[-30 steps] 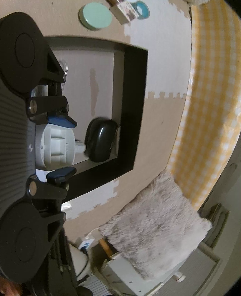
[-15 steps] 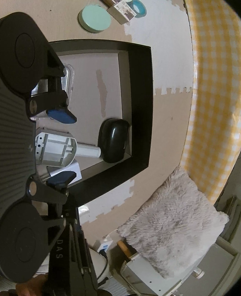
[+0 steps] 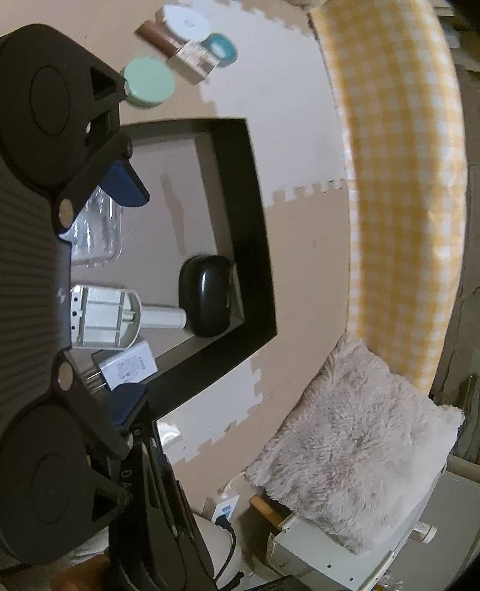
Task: Organize rigid objects
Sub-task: 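Carry the grey holder with the left tool into the black tray and release, then move the left tool to the mint-green round compact and grasp it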
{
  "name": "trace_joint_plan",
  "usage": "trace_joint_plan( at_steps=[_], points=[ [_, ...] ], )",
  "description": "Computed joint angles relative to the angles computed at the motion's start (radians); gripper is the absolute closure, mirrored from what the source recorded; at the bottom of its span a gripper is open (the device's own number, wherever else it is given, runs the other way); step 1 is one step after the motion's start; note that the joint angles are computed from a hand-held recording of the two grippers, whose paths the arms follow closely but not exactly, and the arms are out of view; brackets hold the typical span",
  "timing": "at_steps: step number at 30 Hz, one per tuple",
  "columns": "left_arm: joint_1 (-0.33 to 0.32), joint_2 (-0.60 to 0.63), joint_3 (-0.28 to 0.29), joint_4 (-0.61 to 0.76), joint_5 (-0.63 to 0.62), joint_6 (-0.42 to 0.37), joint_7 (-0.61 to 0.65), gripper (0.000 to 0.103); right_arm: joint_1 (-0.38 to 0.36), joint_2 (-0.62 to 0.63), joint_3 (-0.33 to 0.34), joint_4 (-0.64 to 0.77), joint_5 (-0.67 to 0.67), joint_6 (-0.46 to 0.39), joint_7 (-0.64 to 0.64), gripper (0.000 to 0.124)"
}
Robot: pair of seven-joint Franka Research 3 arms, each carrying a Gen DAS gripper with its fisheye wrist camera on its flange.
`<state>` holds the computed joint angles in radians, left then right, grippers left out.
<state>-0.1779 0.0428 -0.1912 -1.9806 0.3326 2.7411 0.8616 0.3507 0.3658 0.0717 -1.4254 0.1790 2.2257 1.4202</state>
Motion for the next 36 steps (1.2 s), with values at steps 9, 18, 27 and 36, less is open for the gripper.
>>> trace_joint_plan(
  at_steps=[9,18,27,36],
  points=[
    [0.003,-0.024,0.005,0.002,0.085,-0.037,-0.059,0.0,0.0,-0.001,0.0,-0.002,0.002,0.001,-0.001,0.118],
    [0.033,-0.061,0.019,-0.003,0.203,-0.064,-0.163,0.0,0.0,-0.001,0.0,-0.001,0.002,0.001,-0.001,0.118],
    [0.106,-0.122,0.033,-0.038,0.317,-0.084,-0.319,0.0,-0.001,0.0,0.0,0.001,0.001,-0.001,-0.004,0.118],
    [0.157,-0.148,0.049,-0.096,0.295,-0.122,-0.392,0.0,-0.001,0.001,0.0,0.002,0.001,-0.002,-0.005,0.118]
  ],
)
